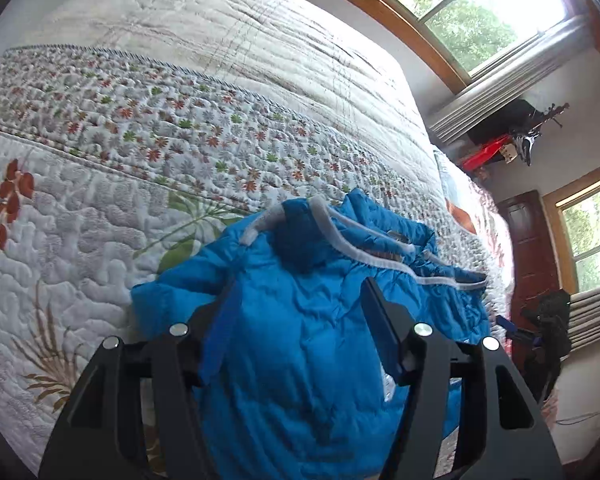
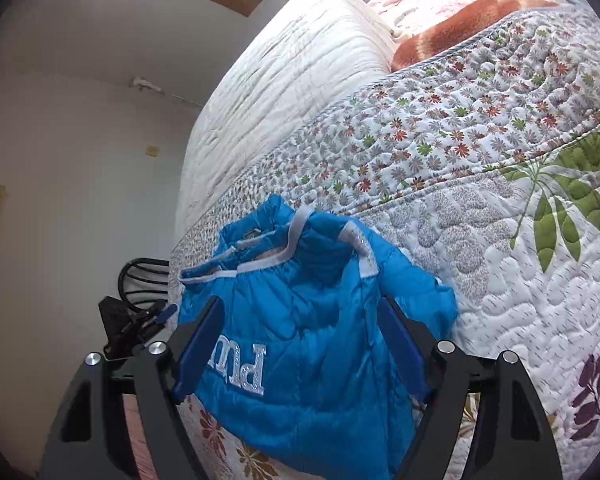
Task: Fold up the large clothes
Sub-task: 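Lay the hem over the collar with both grippers, then open both grippers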
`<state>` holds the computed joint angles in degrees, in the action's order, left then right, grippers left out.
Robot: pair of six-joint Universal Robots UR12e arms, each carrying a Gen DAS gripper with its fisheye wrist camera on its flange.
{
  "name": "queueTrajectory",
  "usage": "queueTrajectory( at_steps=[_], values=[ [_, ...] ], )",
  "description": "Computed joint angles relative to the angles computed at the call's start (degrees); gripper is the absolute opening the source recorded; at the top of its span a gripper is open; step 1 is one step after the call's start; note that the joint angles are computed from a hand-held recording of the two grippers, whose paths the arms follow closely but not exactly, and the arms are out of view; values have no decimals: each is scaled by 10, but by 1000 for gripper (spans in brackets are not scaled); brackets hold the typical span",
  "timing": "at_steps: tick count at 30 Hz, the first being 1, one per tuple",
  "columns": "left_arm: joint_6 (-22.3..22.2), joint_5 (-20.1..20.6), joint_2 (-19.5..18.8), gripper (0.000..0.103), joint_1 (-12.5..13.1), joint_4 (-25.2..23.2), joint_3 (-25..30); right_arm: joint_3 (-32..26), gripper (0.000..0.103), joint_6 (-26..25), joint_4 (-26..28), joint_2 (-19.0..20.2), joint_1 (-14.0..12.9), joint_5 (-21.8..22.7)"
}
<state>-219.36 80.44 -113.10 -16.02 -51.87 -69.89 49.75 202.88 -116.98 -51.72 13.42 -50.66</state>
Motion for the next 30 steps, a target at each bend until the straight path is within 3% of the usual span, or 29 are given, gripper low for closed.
queueTrajectory(
  at_steps=[3,4,7,9,10,12,14,18,23,28,30],
  values=[
    [43,82,6,67,-20,-51,1,-16,79,-66,57,0,17,-60],
    [52,88,6,67,-25,-65,-1,-24,79,-79,71,4,23,-79],
    [58,84,6,66,-34,-57,-14,-44,61,-95,105,18,34,-106],
    [54,98,2,49,-43,-54,-11,-57,38,-101,116,25,40,-134],
    [52,104,1,43,-45,-55,-9,-60,31,-99,116,27,41,-136],
    [41,105,1,19,-47,-43,-10,-57,15,-91,100,26,39,-125],
    [29,108,4,12,-47,-22,-11,-52,10,-85,77,20,37,-119],
    [22,146,7,11,-52,29,-11,-34,8,-63,24,5,30,-108],
    [21,162,-14,12,-49,-28,9,-61,8,-48,67,28,31,-133],
    [17,125,-14,22,-36,-26,-18,-41,9,-13,61,38,26,-102],
    [26,131,-18,24,-38,-30,-16,-37,9,-12,55,39,26,-102]
  ],
)
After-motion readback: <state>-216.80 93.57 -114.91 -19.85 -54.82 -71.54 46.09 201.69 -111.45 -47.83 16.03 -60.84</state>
